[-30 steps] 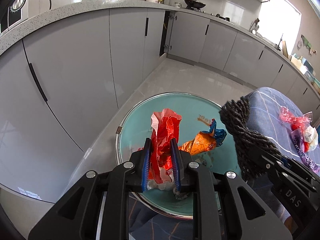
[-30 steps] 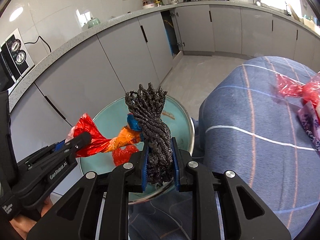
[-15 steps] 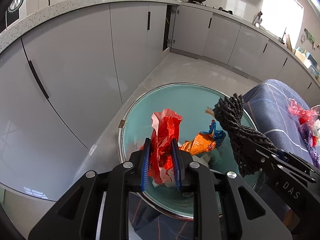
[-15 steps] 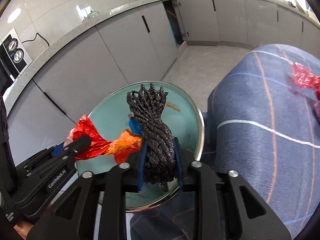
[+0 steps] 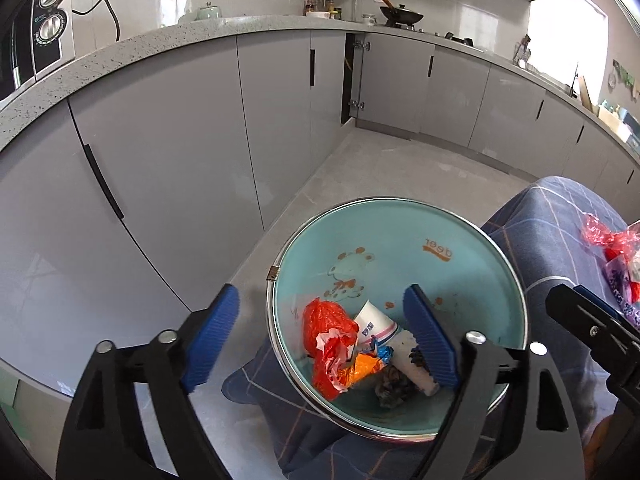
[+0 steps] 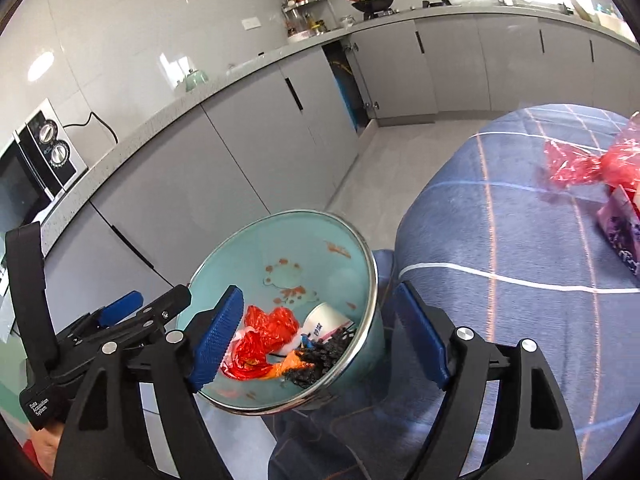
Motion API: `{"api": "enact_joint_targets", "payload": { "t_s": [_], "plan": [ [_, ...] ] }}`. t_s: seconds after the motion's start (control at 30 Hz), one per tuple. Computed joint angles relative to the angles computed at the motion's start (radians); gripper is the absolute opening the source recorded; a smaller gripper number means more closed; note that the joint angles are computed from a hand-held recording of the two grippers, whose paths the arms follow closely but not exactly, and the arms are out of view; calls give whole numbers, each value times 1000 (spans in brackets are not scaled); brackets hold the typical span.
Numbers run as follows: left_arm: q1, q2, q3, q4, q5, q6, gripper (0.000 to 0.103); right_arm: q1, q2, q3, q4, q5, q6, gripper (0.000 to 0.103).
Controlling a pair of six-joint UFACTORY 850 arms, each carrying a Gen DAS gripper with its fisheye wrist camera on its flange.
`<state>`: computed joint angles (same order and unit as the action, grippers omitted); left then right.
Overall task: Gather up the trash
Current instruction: 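Move both grippers back toward the remaining pile on the cloth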
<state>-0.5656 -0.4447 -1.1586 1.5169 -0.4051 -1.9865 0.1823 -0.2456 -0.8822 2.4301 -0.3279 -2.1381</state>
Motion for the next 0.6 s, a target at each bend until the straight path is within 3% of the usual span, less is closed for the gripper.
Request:
{"api": "enact_joint_targets", "payload": {
  "t_s": [0.07, 0.27, 0.6],
  "plan": [
    [-8, 10, 9, 36, -10, -51, 97, -6, 12, 15, 16, -12, -12, 83],
    [-37, 39, 31, 73, -41, -105, 97, -12, 63, 66, 135, -21, -123, 89],
    [-101, 85, 61, 124, -91, -150, 97, -29, 217, 209, 661, -9, -671, 91]
  ]
}}
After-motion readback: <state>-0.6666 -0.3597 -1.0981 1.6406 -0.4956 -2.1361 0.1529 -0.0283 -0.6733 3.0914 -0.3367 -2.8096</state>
